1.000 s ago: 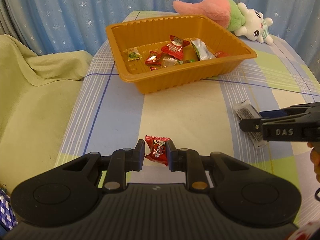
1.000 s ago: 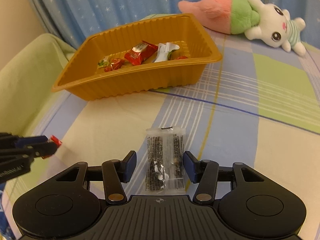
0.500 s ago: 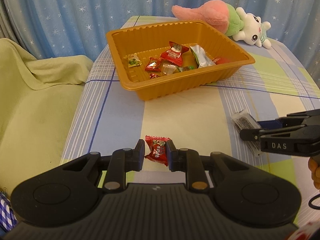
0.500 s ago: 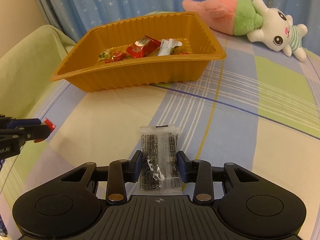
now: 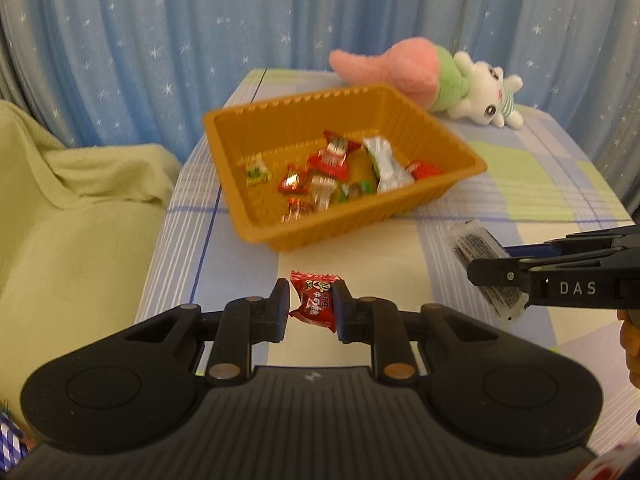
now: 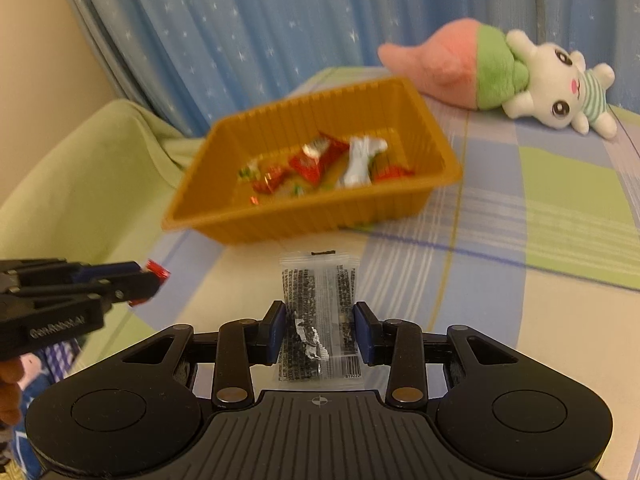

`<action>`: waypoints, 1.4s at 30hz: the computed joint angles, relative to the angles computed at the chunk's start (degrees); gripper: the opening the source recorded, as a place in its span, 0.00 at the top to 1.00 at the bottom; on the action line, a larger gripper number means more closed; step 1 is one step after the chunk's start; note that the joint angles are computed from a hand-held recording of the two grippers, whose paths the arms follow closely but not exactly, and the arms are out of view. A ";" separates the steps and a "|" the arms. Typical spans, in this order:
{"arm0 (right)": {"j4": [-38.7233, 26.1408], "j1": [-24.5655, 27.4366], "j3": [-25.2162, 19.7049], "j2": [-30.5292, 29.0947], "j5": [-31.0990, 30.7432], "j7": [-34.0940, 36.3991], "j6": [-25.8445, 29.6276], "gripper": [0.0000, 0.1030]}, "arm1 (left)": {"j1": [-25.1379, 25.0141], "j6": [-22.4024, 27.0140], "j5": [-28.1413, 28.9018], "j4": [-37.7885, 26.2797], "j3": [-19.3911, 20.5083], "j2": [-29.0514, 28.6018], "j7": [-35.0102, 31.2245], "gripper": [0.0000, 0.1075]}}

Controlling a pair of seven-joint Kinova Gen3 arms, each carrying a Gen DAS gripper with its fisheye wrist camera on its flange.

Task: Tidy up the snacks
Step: 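Carry the red candy and silver packet over the orange tray with both tools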

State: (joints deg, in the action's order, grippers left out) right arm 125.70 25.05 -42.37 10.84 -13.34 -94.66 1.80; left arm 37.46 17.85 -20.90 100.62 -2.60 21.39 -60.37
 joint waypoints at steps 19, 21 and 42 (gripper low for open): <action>-15.01 -9.38 10.78 5.81 -2.68 0.12 3.06 0.64 | -8.25 0.99 6.29 -15.08 4.43 7.34 -12.96 0.81; -16.80 -12.89 14.35 6.79 -2.72 -0.42 3.75 0.64 | -8.98 2.03 7.37 -17.46 4.90 8.90 -14.86 0.81; -31.39 -35.43 40.92 16.95 4.53 -17.73 12.18 0.64 | -13.15 15.72 16.80 -42.11 7.84 24.72 -29.69 0.81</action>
